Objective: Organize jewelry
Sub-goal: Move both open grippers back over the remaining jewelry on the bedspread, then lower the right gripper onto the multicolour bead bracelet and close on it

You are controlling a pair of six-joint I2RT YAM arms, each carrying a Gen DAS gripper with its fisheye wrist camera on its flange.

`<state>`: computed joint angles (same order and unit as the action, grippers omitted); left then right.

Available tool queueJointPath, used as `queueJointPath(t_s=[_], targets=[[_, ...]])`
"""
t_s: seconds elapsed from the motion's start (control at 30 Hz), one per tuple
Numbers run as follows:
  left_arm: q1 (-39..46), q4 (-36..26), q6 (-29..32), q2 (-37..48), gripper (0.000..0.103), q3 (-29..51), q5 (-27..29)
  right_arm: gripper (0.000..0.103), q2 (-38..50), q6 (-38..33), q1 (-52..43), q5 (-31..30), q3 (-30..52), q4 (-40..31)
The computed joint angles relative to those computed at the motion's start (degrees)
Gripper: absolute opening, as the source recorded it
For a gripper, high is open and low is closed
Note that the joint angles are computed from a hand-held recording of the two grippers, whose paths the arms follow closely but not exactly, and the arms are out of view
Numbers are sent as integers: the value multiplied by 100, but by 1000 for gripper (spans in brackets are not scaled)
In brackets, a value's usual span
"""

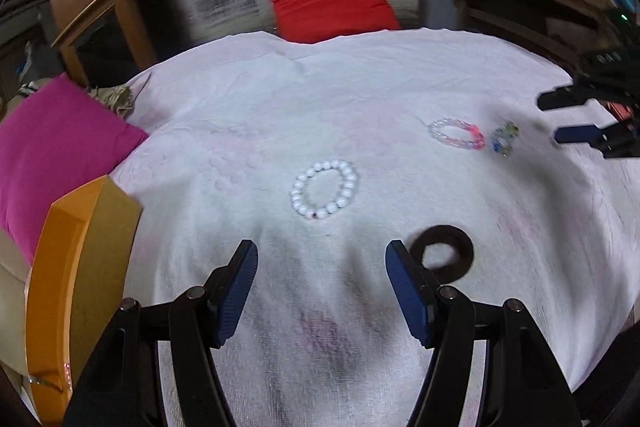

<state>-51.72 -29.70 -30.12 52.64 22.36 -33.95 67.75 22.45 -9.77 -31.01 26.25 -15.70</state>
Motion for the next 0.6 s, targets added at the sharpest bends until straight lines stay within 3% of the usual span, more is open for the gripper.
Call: queueJointPath(t_s=[0.1,0.23,0.4,0.6], targets=[[110,44,72,-20,67,-44,224,52,213,153,126,174,77,157],[229,21,65,-102,67,-77,377,43,756,323,386,499,324,348],[281,8,34,-158,67,-104,474,43,1301,611,657,793,564,523],[318,35,97,-133,67,-119,514,39,1740,851,1286,1811,917,651]])
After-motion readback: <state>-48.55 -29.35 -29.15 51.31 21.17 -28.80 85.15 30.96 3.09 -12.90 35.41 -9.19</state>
